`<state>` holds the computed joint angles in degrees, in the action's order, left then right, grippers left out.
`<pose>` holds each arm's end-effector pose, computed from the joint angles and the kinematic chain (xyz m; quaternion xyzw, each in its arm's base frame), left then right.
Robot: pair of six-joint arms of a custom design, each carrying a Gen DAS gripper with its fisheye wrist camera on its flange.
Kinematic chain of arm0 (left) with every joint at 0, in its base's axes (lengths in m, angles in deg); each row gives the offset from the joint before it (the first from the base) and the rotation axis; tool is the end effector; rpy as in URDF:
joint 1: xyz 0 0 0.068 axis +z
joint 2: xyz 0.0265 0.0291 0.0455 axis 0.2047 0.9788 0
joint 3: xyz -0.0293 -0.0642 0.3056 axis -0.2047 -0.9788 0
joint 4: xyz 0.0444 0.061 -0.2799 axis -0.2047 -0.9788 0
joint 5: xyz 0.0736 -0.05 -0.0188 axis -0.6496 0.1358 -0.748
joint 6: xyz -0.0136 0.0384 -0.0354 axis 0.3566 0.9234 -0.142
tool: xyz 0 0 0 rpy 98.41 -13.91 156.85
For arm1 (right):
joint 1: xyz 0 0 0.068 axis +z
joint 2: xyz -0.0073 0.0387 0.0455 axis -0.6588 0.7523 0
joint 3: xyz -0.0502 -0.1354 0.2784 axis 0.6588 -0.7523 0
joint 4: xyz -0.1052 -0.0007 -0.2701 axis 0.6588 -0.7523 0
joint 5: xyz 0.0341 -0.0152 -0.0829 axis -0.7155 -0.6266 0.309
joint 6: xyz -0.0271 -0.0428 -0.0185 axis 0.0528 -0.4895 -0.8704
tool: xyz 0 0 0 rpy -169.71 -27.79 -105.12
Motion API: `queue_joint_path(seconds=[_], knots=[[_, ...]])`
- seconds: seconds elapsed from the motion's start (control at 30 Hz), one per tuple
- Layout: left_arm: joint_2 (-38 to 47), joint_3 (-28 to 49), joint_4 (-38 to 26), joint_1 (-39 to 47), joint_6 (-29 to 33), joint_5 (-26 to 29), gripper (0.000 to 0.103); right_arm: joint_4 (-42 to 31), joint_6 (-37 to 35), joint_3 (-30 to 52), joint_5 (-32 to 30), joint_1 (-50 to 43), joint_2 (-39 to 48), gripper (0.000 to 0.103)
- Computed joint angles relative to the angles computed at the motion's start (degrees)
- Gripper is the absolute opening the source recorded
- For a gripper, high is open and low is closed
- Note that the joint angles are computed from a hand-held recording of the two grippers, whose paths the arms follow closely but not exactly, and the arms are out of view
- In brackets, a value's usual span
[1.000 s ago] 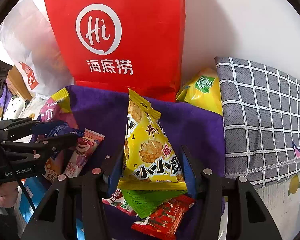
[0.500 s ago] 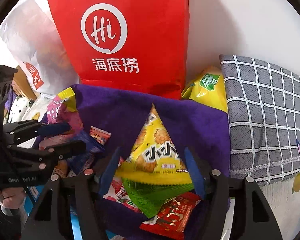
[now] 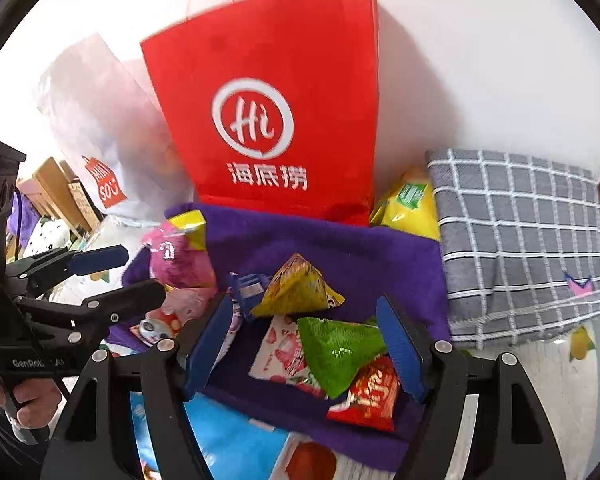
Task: Organize snacks
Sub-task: 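Grasp the pale pink candy packet with the right tool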
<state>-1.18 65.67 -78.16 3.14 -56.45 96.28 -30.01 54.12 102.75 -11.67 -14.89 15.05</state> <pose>0.3272 -0.0615 0.2512 0.1761 0.9202 -0.1589 0.3113 0.2775 0.1289 0.2412 -0.0018 0.9360 0.0469 0.3487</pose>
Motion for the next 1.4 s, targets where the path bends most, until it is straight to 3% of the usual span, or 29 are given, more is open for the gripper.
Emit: queue_joint_path(seconds=[0.33,0.53,0.73,1.03,1.4], knots=[[-12.60,-7.72,-4.33,6.42,3.73,3.94,0.076,-8.01,10.40,-2.43,13.38,15.39,-11.48,0.074],[-19.03,-11.45,-7.68,12.41,7.40,6.48,0.076,-13.38,19.84,-2.98,20.53,25.67,-13.55,0.074],[-22.35,-14.22,-11.00,21.05,12.62,12.62,0.076,-18.77,29.60,-2.71,27.03,34.80,-10.88,0.074],[-23.51,-16.25,-15.92,31.16,21.94,16.12,0.076,-12.86,38.21,-7.41,21.50,41.80,-5.15,0.074],[-23.18,-20.49,-18.03,38.56,29.61,17.81,0.076,-0.71,40.67,-14.52,14.90,42.16,3.17,0.069]])
